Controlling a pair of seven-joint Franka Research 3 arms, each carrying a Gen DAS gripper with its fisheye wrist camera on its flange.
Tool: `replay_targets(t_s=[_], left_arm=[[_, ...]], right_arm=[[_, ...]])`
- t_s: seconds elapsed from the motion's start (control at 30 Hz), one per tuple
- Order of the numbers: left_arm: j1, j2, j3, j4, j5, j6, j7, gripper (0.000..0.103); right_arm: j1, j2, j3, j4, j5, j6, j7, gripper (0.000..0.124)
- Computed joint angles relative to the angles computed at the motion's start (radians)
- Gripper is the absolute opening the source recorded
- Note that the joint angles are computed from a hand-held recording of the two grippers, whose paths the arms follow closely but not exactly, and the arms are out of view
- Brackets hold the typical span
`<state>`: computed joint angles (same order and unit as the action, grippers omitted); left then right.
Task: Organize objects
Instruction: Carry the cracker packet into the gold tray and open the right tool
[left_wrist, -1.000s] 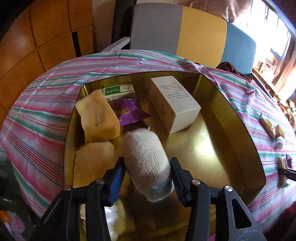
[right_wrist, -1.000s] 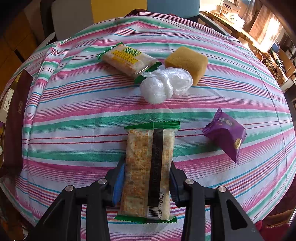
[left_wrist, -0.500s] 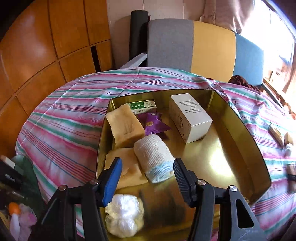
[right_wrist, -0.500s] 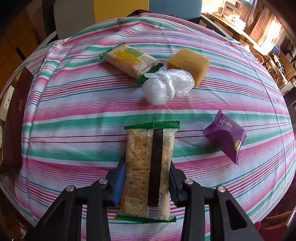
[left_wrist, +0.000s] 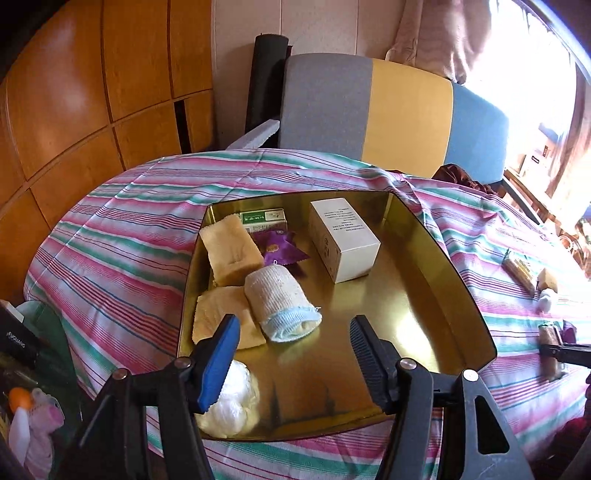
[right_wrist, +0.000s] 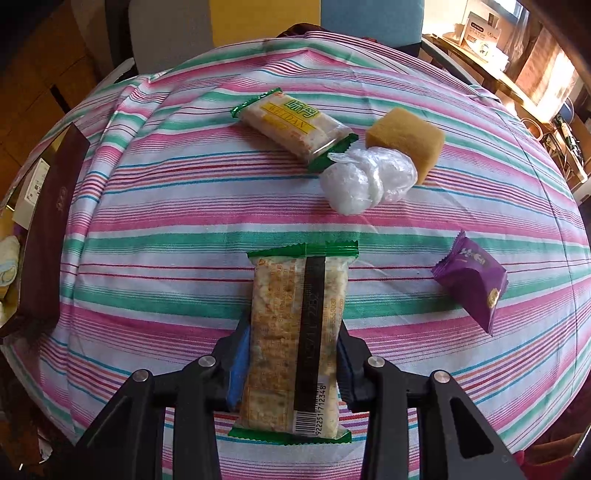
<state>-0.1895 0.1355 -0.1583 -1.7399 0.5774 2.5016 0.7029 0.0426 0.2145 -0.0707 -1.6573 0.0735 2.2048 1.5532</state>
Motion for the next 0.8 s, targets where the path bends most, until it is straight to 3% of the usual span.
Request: replay_targets(t_s=[0.17, 0.43, 0.6, 0.8], left_arm=[[0.002, -0.011, -0.001, -0.020, -0.004, 0.008, 0.002, 0.063], [0.015, -0.034, 0.002, -0.054, -0.015, 0.034, -0.015, 0.063], [0.026, -0.056, 0.004, -0.081, -0.008, 0.043, -0.047, 0.068], [0.044, -0.083, 0.005, -0.117, -0.010, 0.060, -0.067, 0.068]], right_arm=[[-0.003, -0.036, 0.018, -0.025, 0.083, 0.033, -0.047, 0.039], [0.032, -0.021, 0.071, 0.077, 0.244, 0.024, -0.144, 0.039], [0.075, 0.055, 0.115, 0.239, 0.330, -0.028, -0.216, 0.039], [0.164, 0.268, 0.136, 0.541, 0.268, -0.169, -0.174, 0.039]])
